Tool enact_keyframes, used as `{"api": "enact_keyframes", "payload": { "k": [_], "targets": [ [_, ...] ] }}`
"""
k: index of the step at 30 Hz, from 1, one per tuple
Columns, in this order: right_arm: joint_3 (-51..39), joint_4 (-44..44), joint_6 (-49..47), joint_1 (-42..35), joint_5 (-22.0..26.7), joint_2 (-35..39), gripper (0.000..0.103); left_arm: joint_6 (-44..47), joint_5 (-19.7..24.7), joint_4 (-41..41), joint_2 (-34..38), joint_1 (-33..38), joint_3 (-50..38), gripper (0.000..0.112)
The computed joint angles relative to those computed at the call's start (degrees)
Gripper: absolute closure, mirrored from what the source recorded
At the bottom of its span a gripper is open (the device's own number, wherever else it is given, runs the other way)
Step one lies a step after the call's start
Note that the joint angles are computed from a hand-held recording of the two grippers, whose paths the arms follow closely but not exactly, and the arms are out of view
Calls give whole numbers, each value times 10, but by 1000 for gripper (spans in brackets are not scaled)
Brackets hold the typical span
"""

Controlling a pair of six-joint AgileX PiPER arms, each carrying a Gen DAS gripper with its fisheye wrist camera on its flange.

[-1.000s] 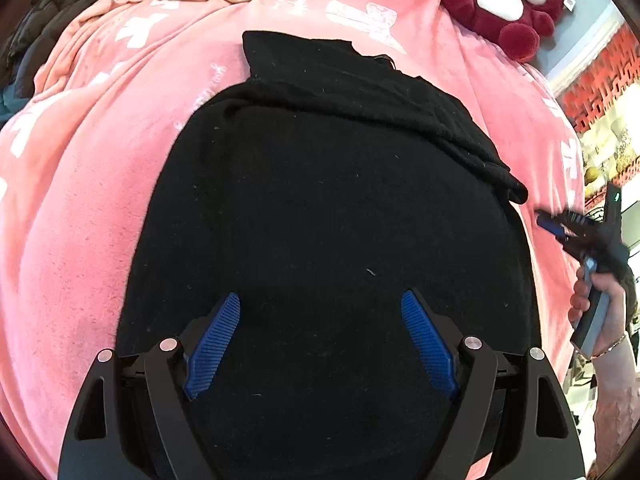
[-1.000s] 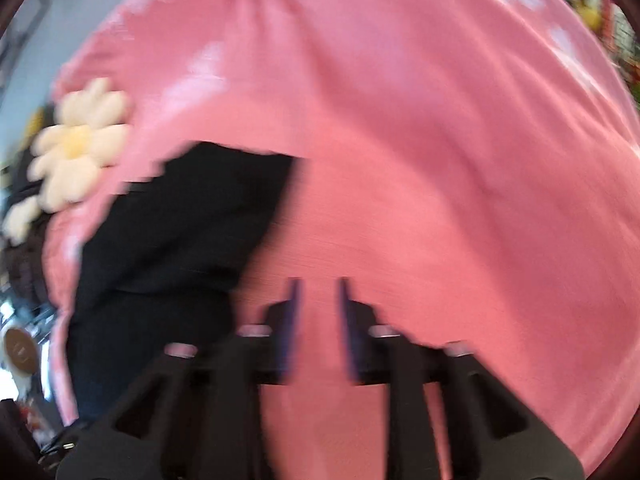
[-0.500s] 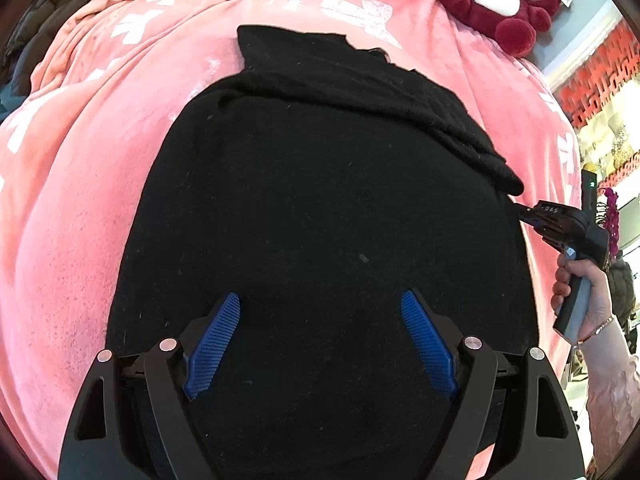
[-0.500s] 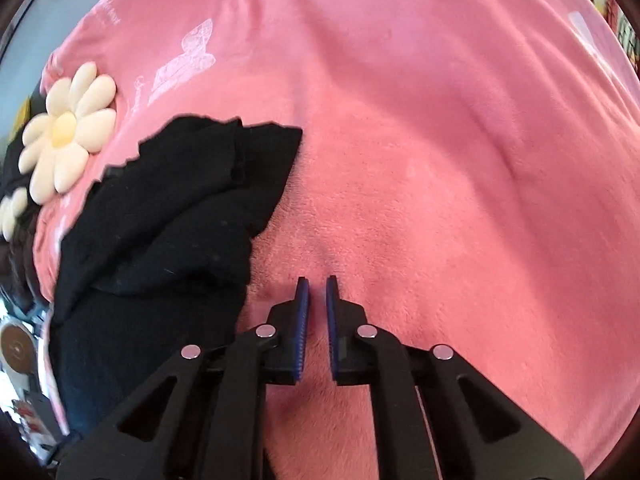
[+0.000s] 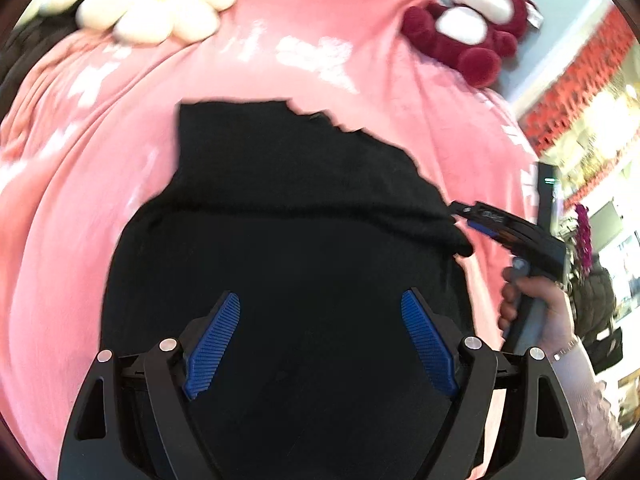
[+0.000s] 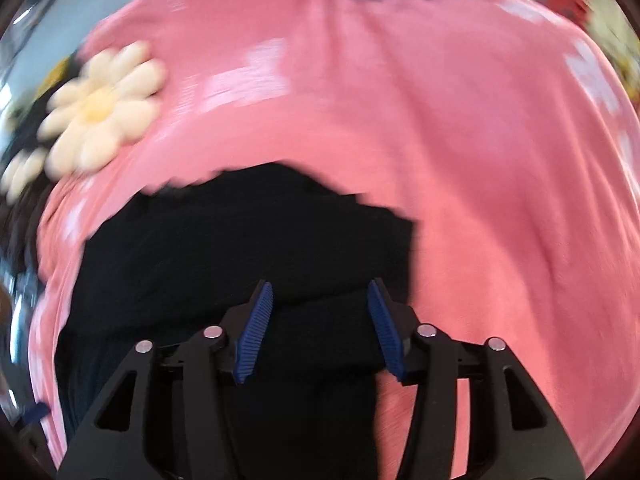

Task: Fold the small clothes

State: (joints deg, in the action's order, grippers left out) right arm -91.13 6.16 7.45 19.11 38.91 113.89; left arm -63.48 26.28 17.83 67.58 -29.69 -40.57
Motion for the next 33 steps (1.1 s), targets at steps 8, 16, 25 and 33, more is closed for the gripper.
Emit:
{"api": "enact_keyframes", "payload": {
  "k": [8, 16, 25, 33],
  "targets": [
    [-128, 132, -145, -36, 108, 86, 99, 215, -23, -100, 205, 25, -191, 32],
    [-235, 305, -249, -67, 218, 82, 99, 249, 44, -64, 427, 12, -468, 31],
    [-93, 220, -267, -57, 110, -30, 71, 408, 31, -265, 450, 119, -528, 111],
    [-4, 56, -228, 123, -4, -20, 57, 388, 53, -225, 233, 251, -423, 111]
  ]
}}
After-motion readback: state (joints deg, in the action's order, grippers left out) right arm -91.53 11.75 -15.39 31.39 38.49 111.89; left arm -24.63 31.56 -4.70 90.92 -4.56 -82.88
